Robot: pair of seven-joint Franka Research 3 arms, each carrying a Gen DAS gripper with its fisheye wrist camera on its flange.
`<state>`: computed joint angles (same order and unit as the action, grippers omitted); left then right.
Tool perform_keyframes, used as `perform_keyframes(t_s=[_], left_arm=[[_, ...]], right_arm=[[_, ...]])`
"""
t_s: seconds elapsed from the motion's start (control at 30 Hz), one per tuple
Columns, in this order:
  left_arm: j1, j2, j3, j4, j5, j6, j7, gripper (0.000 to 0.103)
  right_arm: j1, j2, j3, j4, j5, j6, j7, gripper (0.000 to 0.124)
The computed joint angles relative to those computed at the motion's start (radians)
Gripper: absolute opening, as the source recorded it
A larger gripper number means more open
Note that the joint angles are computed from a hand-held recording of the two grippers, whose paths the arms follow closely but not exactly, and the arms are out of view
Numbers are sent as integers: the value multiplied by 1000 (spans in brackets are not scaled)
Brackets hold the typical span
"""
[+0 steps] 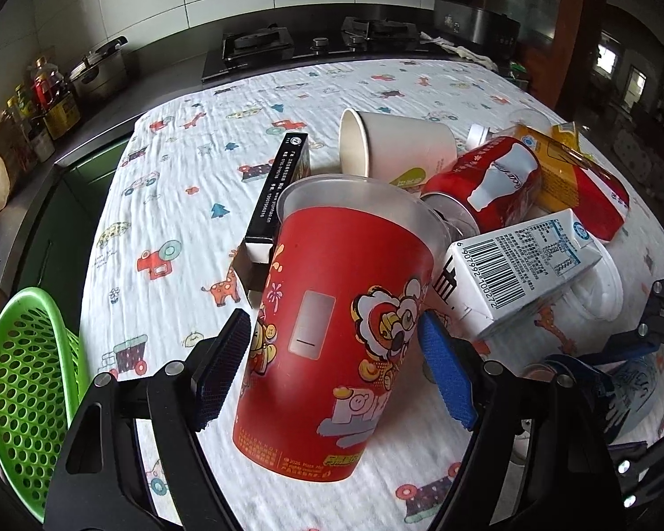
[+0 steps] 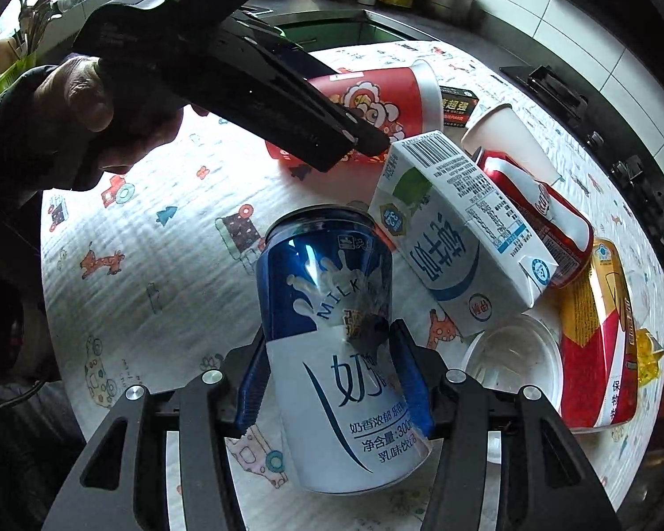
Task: Collect trash
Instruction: 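Carry the red snack cup into the green basket and release it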
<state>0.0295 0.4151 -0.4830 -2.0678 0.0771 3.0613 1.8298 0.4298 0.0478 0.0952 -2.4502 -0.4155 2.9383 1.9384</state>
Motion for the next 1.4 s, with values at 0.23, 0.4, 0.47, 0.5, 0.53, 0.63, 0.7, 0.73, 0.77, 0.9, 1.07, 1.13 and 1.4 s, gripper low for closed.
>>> perform_keyframes(t_s=[0.23, 0.4, 0.47, 0.5, 0.53, 0.63, 0.7, 0.73, 0.77, 0.9, 1.07, 1.13, 1.4], left_arm=[[32, -19, -24, -47, 12, 56, -17, 73], [220, -44, -200, -110, -28, 68, 26, 72], [327, -53, -298, -143, -50, 80, 52, 72], [379, -59, -344, -162, -57, 90, 60, 72], [434, -69, -391, -183, -61, 98, 62, 72], [614, -84, -536, -234, -54, 122, 53, 72], [735, -84, -626, -257, -46, 128, 36, 72], [782, -94, -654, -269, -41, 138, 21, 72], [811, -106, -664, -276, -35, 147, 6, 72], [881, -136, -649, -270, -8, 148, -54, 72], [700, -141, -365, -194, 32, 115, -146, 72], [581, -127, -216, -151, 32, 88, -173, 72], [264, -19, 159, 10, 49, -25, -253, 73]], right_arm=[[-7, -14, 2, -19, -5, 14, 33, 47], [-7, -25, 15, -29, 8, 31, 37, 46], [-5, -26, 18, -28, -4, 40, 52, 46], [-4, -24, 21, -25, -4, 45, 55, 45], [-2, -23, 22, -22, -2, 51, 57, 45], [9, -10, 25, -5, -2, 72, 72, 45], [20, 2, 23, 10, 13, 87, 72, 45], [27, 10, 21, 20, 20, 95, 71, 44], [32, 16, 21, 28, 38, 101, 58, 44], [61, 49, 10, 70, 95, 121, 15, 43], [91, 91, 3, 112, 198, 152, -44, 42], [94, 106, 7, 127, 250, 161, -84, 42], [82, 162, 51, 197, 456, 192, -244, 41]])
